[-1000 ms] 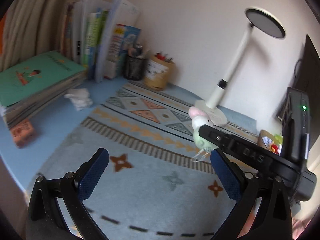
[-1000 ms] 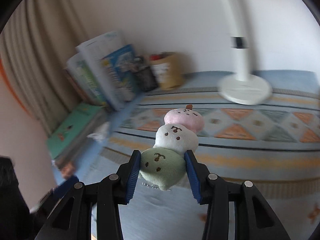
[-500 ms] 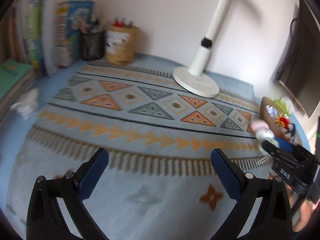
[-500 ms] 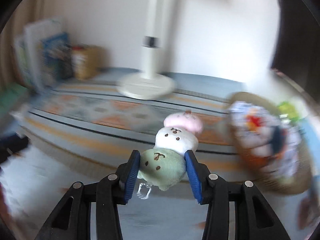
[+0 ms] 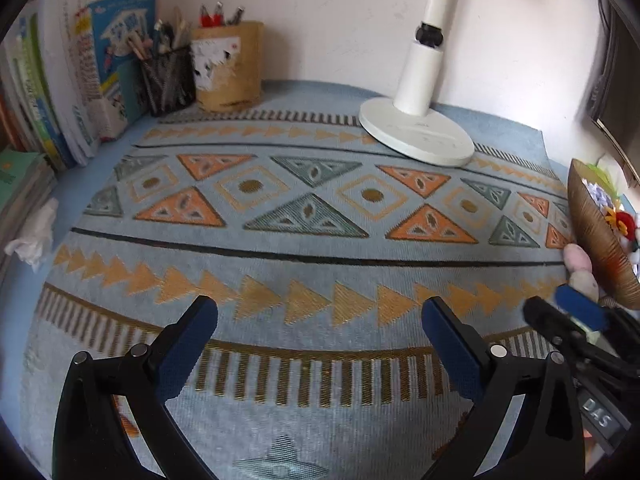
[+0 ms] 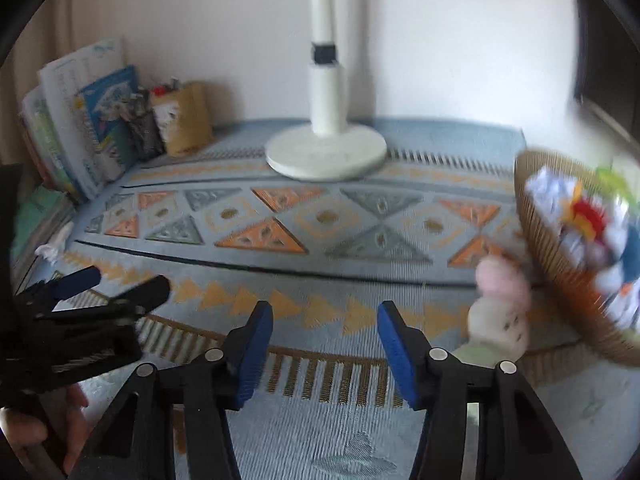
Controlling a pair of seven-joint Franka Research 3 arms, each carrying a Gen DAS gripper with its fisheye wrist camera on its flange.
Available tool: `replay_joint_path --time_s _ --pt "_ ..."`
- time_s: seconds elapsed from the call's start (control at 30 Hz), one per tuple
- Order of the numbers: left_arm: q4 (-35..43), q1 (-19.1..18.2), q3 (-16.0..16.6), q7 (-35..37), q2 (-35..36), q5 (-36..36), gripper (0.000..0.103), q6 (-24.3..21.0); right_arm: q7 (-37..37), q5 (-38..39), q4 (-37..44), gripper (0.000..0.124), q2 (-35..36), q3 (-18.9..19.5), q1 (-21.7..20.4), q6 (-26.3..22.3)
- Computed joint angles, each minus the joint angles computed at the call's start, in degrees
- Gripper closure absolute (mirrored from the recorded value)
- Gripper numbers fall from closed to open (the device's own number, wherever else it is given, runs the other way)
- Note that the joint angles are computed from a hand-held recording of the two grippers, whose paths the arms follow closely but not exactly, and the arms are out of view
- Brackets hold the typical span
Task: Organize objects
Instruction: 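Carry the plush to the woven bowl's rim and open the right tool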
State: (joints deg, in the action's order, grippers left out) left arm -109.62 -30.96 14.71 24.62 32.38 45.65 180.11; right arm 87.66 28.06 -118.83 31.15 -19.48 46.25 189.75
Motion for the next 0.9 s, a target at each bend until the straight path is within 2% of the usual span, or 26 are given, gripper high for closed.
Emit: replay_joint_path --time_s 0.1,0.17,0.23,0.3,0.37,0.43,0.5,0.53,0.57,0.6,0.63,0.73,0.8,0.83,0.9 --pt "1.5 0.9 -2.0 2.2 0.6 0.0 0.001 -2.8 0.7 -0.5 0.5 0.075 0.1 2.1 -2.7 -1.3" --pt "2.1 1.5 -3.2 2.9 0.9 0.3 0.001 -4.2 1.6 -0.9 0.9 0.075 0.7 -0.2 -0.5 -2.1" --pt "2.3 4.1 -6.4 5.1 0.9 -0.5 0.001 -5.7 3.3 -1.5 1.5 0.075 1.6 -3.3 2.2 -3.9" --pt "2.3 6.8 -9.4 7.3 0.9 -2.2 0.001 -6.6 4.3 -3.0 1.4 0.075 1.3 -2.3 0.8 -4.4" --pt "2.7 5.9 -8.7 6.9 0.9 -1.7 0.001 -8.1 5.9 -4.1 1.6 0.074 1.4 -2.6 0.6 -5.0" --pt "2.9 5.6 -8.5 6.2 0.9 -0.7 0.0 -8.7 7.6 -5.4 1.6 0.074 1.7 -4.4 2.2 -5.6" --pt "3.0 6.0 -8.8 5.8 0.9 -0.4 0.0 -8.6 10.1 -7.2 2.1 0.074 3.2 -9.7 7.2 -7.5" --pt "3.0 6.0 -8.8 5.4 0.9 -0.1 0.0 -8.7 12.5 -9.8 2.2 0.074 3.6 -10.9 8.1 -7.7" --pt "2.9 5.7 -8.4 4.6 0.8 0.3 0.0 -8.7 11.4 -8.7 2.3 0.071 3.5 -10.2 7.5 -7.6" --pt "2.9 5.8 -8.5 4.4 0.8 0.6 0.0 -8.7 11.2 -9.5 2.2 0.068 2.8 -7.9 5.2 -7.2" --pt "3.0 6.1 -8.7 4.4 0.9 0.8 0.0 -8.7 11.1 -10.2 2.3 0.058 2.5 -6.6 4.0 -7.2" --pt "3.1 6.5 -9.1 4.0 1.0 1.0 0.0 -8.7 14.1 -12.1 2.4 0.048 3.1 -9.0 5.9 -8.5" --pt "3.1 6.5 -9.2 3.8 1.0 1.3 0.0 -8.7 14.6 -13.5 2.2 0.045 2.6 -7.3 4.1 -7.9" --pt "3.2 6.7 -9.3 3.9 1.0 1.3 0.001 -8.8 14.5 -12.6 2.1 0.045 2.8 -8.3 5.3 -7.9" --pt "3.2 6.8 -9.4 3.7 1.0 1.4 0.001 -8.8 20.9 -15.8 1.6 0.036 4.0 -13.3 9.5 -8.8"
